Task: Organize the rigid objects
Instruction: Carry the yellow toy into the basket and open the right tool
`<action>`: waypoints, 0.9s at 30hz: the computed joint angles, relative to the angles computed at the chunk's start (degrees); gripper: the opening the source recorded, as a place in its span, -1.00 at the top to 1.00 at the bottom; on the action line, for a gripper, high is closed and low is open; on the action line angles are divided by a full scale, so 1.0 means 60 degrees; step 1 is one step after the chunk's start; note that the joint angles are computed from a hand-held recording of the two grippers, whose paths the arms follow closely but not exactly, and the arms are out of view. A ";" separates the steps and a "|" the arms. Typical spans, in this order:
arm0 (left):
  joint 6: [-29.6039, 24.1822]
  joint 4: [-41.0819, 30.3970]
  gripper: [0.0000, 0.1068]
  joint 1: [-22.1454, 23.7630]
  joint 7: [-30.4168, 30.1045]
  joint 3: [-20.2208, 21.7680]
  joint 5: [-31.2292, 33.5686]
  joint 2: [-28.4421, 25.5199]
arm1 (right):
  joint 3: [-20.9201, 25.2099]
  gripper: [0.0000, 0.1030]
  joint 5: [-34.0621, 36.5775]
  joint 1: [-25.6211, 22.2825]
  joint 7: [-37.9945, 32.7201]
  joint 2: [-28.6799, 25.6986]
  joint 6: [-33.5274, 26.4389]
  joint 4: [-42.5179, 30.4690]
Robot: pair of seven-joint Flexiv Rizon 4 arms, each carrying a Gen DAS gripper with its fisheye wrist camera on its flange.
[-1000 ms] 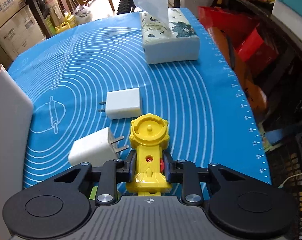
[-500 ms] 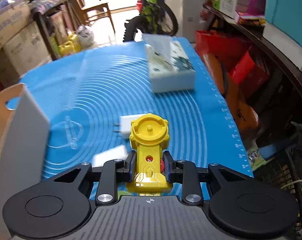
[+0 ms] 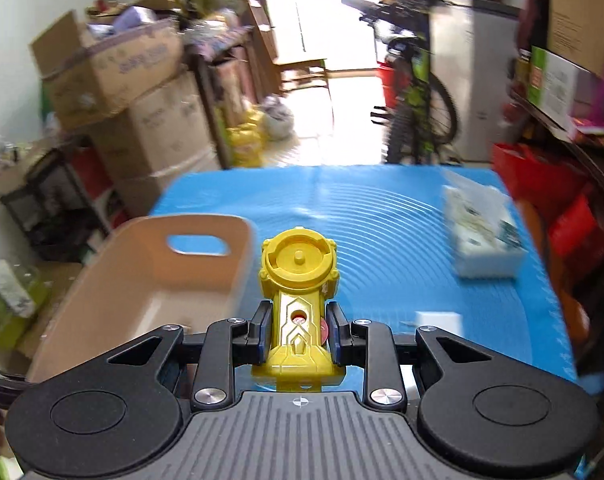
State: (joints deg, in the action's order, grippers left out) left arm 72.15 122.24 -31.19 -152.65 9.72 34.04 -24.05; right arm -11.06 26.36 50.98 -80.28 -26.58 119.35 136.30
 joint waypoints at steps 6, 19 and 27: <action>0.0004 0.0001 0.81 0.0005 -0.0011 -0.0009 0.0004 -0.0005 | 0.0648 0.29 -0.0484 -0.0131 0.0311 -0.0329 -0.0057 -0.0610; 0.0014 -0.0014 0.81 -0.0016 -0.0028 0.0007 0.0029 -0.0039 | 0.1539 0.29 -0.1860 -0.0178 0.1253 -0.1284 -0.0670 -0.1348; 0.0021 -0.0016 0.81 -0.0016 -0.0027 0.0009 0.0021 -0.0043 | 0.1325 0.30 -0.2987 -0.0070 0.1908 -0.1519 -0.1766 -0.1458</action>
